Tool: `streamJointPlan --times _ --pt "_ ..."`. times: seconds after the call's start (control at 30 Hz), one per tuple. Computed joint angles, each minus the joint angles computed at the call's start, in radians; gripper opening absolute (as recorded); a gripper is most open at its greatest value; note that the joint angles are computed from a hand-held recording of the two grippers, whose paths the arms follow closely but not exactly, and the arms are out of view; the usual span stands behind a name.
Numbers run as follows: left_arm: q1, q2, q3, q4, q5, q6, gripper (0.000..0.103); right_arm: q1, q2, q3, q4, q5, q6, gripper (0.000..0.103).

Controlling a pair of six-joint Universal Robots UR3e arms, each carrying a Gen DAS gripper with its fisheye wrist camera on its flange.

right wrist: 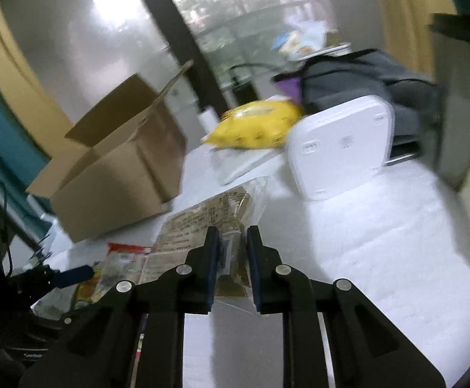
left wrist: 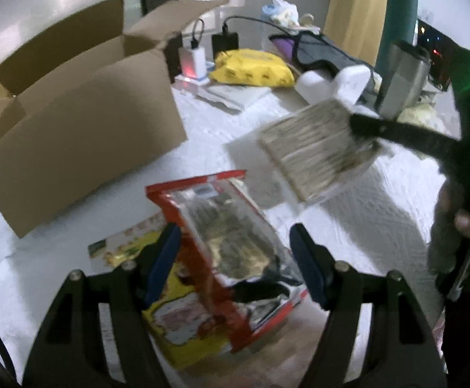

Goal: Organize snacks
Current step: 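Grasp the clear bread packet with the right tool while the left tool grasps the red-silver bag, then carry both packets into the box and open both tools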

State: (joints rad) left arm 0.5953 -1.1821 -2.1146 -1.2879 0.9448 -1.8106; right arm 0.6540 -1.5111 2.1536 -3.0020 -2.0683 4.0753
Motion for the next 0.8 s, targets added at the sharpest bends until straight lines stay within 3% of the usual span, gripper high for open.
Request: streamJointPlan --times 0.17,0.27,0.33,0.37,0.4,0.43,0.57,0.67,0.73,0.8 --pt "-0.104 -0.056 -0.019 0.131 0.066 -0.115 0.073 -0.003 -0.104 0.114 0.046 -0.043 0.07 0.019" --pt "-0.179 -0.129 -0.026 0.244 0.127 -0.206 0.078 -0.046 -0.137 0.177 0.031 0.019 0.075 0.022" --pt "-0.206 -0.149 -0.036 0.291 0.144 -0.231 0.079 -0.083 -0.141 0.222 -0.01 0.071 0.07 0.041" --pt "-0.223 -0.162 -0.035 0.313 0.155 -0.245 0.08 -0.098 -0.135 0.24 -0.04 0.09 0.069 0.064" --pt "-0.236 -0.172 -0.03 0.323 0.166 -0.256 0.08 -0.121 -0.122 0.266 -0.094 0.126 0.057 0.078" --pt "-0.246 -0.177 -0.029 0.333 0.174 -0.265 0.081 -0.137 -0.104 0.272 -0.119 0.156 0.044 0.08" --pt "-0.292 -0.199 -0.06 0.43 0.207 -0.29 0.081 -0.128 -0.037 0.221 -0.119 0.155 0.003 0.081" --pt "-0.311 -0.193 -0.097 0.491 0.214 -0.282 0.081 -0.089 0.003 0.134 -0.007 0.109 -0.012 0.081" --pt "-0.307 -0.188 -0.109 0.501 0.206 -0.274 0.081 -0.086 0.02 0.114 0.0 0.125 -0.046 0.052" --pt "-0.287 -0.184 -0.112 0.488 0.182 -0.251 0.077 -0.084 0.03 0.113 -0.025 0.142 -0.068 0.042"
